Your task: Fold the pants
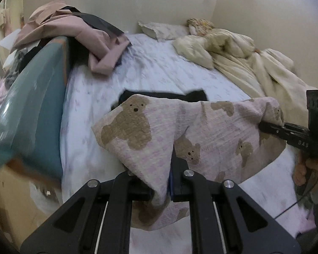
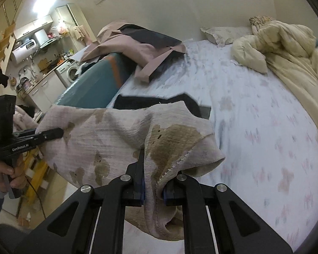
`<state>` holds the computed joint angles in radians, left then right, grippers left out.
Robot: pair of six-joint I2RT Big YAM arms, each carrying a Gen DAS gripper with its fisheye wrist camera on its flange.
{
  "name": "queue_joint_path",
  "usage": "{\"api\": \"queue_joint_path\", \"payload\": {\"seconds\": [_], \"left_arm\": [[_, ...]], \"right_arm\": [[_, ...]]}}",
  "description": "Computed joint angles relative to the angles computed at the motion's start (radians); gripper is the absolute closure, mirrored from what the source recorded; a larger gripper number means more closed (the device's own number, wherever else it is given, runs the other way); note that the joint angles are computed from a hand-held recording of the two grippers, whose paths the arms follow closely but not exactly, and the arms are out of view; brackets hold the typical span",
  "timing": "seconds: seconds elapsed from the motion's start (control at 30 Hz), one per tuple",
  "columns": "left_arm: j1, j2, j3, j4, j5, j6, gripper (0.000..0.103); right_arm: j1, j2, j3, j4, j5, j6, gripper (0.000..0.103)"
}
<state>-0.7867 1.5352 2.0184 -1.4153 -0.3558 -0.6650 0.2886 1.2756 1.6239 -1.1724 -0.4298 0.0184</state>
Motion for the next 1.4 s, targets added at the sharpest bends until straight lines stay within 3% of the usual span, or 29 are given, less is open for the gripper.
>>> {"api": "queue_joint_path", "payload": {"seconds": [0.07, 0.17, 0.3, 0.43, 0.57, 0.67, 0.73, 0.77, 0.8, 0.83, 0.87, 0.9, 1.03, 1.2, 1.23, 1.33, 1.4], "left_arm": [[0.066, 0.028, -0.017, 0.067, 0.018, 0.046, 0.094], [0.144, 0.073, -0.034, 0.149, 0.078, 0.023, 0.094], [0.167, 0.161, -0.012, 0.143, 0.038, 0.137, 0.094], [0.204, 0.185, -0.072, 0.182, 0.068, 0.126, 0.093], [0.197, 0.194, -0.114, 0.237, 0.033, 0.140, 0.093], [0.193, 0.207, -0.103, 0.223, 0.011, 0.110, 0.093], [0.184, 0.204, -0.086, 0.197, -0.009, 0.085, 0.089], [0.182, 0.200, -0.082, 0.187, -0.017, 0.069, 0.081], [0.179, 0.197, -0.074, 0.170, -0.025, 0.049, 0.057], [0.173, 0.194, -0.057, 0.121, -0.056, 0.003, 0.042], [0.170, 0.180, -0.060, 0.107, -0.070, -0.028, 0.020], [0.166, 0.155, -0.081, 0.114, -0.079, -0.053, 0.017], [0.125, 0.065, -0.125, 0.050, -0.116, -0.139, 0.017], [0.011, -0.040, -0.181, -0.002, -0.178, -0.223, 0.017], [-0.021, -0.061, -0.189, -0.004, -0.202, -0.253, 0.017], [-0.138, -0.077, -0.154, -0.097, -0.349, -0.386, 0.017], [-0.194, -0.080, -0.133, -0.127, -0.375, -0.424, 0.017]], "right_arm": [[0.005, 0.085, 0.036, 0.035, 0.018, -0.005, 0.092], [0.010, 0.221, 0.116, 0.049, 0.054, -0.005, 0.092], [0.006, 0.357, 0.202, 0.045, 0.081, 0.035, 0.092], [0.008, 0.436, 0.237, 0.036, 0.078, 0.037, 0.091], [0.029, 0.492, 0.260, 0.005, 0.141, 0.037, 0.089], [0.044, 0.523, 0.293, -0.018, 0.187, 0.052, 0.088], [0.043, 0.510, 0.288, -0.014, 0.198, 0.054, 0.074], [0.036, 0.496, 0.274, -0.004, 0.195, 0.060, 0.071], [0.026, 0.482, 0.263, 0.002, 0.178, 0.067, 0.066], [0.011, 0.460, 0.249, 0.002, 0.151, 0.075, 0.049], [0.006, 0.448, 0.245, -0.004, 0.157, 0.079, 0.037], [-0.002, 0.432, 0.237, -0.008, 0.166, 0.081, 0.025], [-0.038, 0.315, 0.158, 0.015, 0.164, 0.084, 0.024], [-0.033, 0.147, 0.054, 0.005, 0.134, 0.033, 0.024], [-0.022, 0.111, 0.033, 0.006, 0.148, 0.029, 0.024], [0.009, -0.005, -0.041, 0.030, 0.175, 0.067, 0.022], [0.032, -0.097, -0.099, 0.066, 0.179, 0.104, 0.016]]}}
